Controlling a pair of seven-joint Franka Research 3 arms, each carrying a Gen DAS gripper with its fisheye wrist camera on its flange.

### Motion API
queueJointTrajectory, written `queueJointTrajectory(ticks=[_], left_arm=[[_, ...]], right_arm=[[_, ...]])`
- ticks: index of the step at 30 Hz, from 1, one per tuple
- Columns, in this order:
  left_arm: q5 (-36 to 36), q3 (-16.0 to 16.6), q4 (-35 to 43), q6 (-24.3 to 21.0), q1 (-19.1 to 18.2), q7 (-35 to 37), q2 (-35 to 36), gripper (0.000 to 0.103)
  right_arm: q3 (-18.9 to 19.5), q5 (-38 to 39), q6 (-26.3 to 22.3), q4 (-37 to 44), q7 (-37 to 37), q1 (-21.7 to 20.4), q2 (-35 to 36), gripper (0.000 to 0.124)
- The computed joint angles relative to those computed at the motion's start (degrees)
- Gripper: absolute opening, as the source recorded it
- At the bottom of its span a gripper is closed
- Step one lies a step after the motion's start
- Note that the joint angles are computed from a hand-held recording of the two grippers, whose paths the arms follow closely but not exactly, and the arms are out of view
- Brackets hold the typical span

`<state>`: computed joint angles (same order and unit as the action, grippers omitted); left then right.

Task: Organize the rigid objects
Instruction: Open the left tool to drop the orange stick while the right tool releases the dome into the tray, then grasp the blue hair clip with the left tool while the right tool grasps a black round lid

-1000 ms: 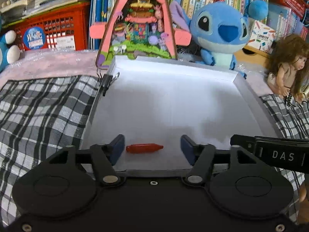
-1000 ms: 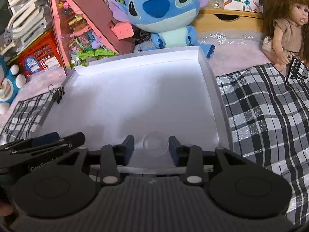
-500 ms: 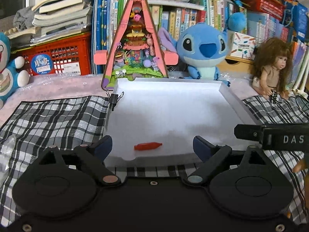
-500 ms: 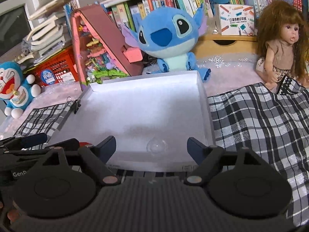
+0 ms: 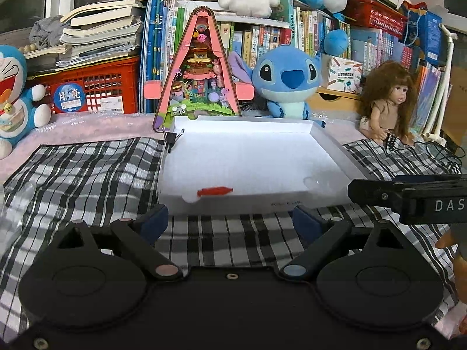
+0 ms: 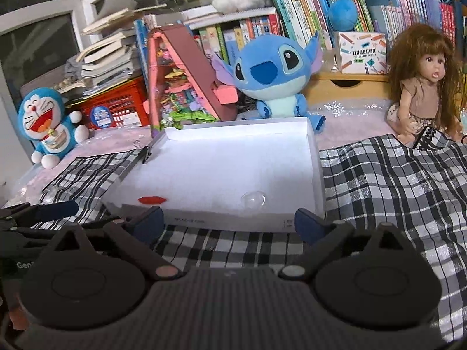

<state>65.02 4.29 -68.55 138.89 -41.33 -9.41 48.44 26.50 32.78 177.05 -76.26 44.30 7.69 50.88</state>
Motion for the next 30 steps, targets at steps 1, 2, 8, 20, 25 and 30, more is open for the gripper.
queueJointTrajectory(ticks=[1, 2, 8, 20, 25, 30], left_arm=[[0.5, 0.2, -0.9, 0.1, -0.4, -0.8, -0.5, 0.091], [1.0, 0.3, -1.7, 0.2, -0.8, -1.5, -0.9, 0.092], [5.3, -0.1, -7.1, 0.9, -2.0, -7.1, -3.7, 0.092], [13.3, -2.8, -12.5, -3.7, -3.6, -15.6, -6.5, 0.092], [14.9, -3.8, -13.2, -6.0, -4.2, -17.0, -6.4, 0.092], [16.8, -4.4, -14.8, -7.5, -4.7, -19.5, -6.8, 0.092]], right_arm=[[1.7, 0.2, 1.3, -1.4, -1.6, -1.2, -0.3, 0.101], [3.6, 0.3, 2.6, -2.8, -3.1, -2.6, -0.6, 0.102], [20.1, -5.3, 13.9, -12.1, -10.8, -14.5, 1.7, 0.103], [31.1, -23.2, 27.6, -26.1, -8.0, -26.0, 6.5, 0.103], [29.7, -27.9, 31.0, -29.7, -5.7, -26.4, 6.1, 0.103], [27.4, -30.8, 34.9, -32.1, -2.8, -25.6, 5.4, 0.103]])
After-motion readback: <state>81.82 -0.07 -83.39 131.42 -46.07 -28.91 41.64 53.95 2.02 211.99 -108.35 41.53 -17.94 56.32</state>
